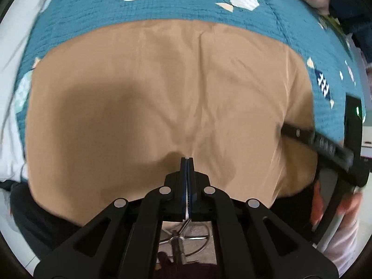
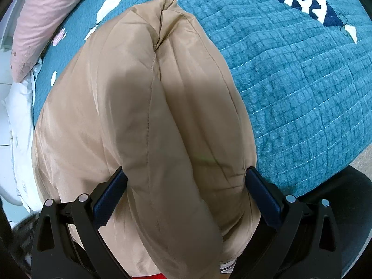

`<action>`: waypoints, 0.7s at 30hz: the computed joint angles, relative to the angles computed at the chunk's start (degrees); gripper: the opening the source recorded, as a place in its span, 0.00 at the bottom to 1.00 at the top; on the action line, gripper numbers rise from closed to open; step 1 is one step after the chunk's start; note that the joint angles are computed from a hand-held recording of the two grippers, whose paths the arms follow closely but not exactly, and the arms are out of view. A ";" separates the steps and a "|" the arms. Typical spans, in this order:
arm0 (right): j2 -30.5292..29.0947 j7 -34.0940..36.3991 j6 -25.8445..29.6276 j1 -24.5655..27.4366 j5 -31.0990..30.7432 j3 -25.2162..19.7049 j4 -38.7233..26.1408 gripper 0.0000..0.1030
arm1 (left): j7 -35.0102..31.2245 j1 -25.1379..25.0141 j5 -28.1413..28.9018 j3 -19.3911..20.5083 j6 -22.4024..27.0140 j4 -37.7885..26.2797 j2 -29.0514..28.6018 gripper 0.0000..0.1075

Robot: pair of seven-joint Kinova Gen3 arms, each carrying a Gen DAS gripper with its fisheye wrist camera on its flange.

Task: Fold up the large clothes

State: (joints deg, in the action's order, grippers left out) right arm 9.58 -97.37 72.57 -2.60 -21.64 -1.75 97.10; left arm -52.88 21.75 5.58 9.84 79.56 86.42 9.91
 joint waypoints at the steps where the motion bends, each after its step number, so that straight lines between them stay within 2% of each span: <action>1: -0.12 -0.04 -0.20 -0.05 0.13 0.00 0.12 0.94 | 0.54 -0.13 0.50 0.50 0.17 1.46 -0.57 0.00; 3: -0.24 -0.53 -0.40 -0.33 0.51 -0.06 0.20 0.94 | 1.52 -0.54 2.17 0.67 -1.70 6.02 -0.74 0.00; 5: -0.31 -1.30 -0.55 -0.74 0.75 -0.20 0.25 0.94 | 2.33 1.20 3.15 -1.36 -6.08 11.21 -0.12 0.00; 7: -0.60 -2.48 -0.68 -1.63 1.27 -0.62 0.37 0.94 | 2.63 1.17 4.60 -2.58 -7.86 13.11 -0.37 0.00; 11: -0.92 -2.57 -1.27 -1.72 0.92 -0.55 0.89 0.94 | 1.02 -2.23 6.04 1.33 -3.17 9.66 -1.77 0.01; 14: -1.01 -3.26 -1.20 -2.04 1.36 -0.58 0.78 0.94 | 1.78 -0.12 4.87 1.15 -2.23 9.31 -2.08 0.00; 17: -1.18 -3.86 -1.62 -2.42 1.72 -0.69 0.98 0.94 | 4.50 3.57 1.42 0.31 -4.52 11.57 0.61 0.00; 19: -1.16 -3.50 -1.40 -2.54 1.90 -0.80 0.94 0.94 | 5.53 3.49 1.29 0.97 -3.72 11.16 1.83 0.00; 21: -1.50 -3.01 -2.13 -2.29 1.24 -0.70 1.69 0.94 | 3.75 1.94 2.19 2.37 -1.87 8.57 0.96 0.01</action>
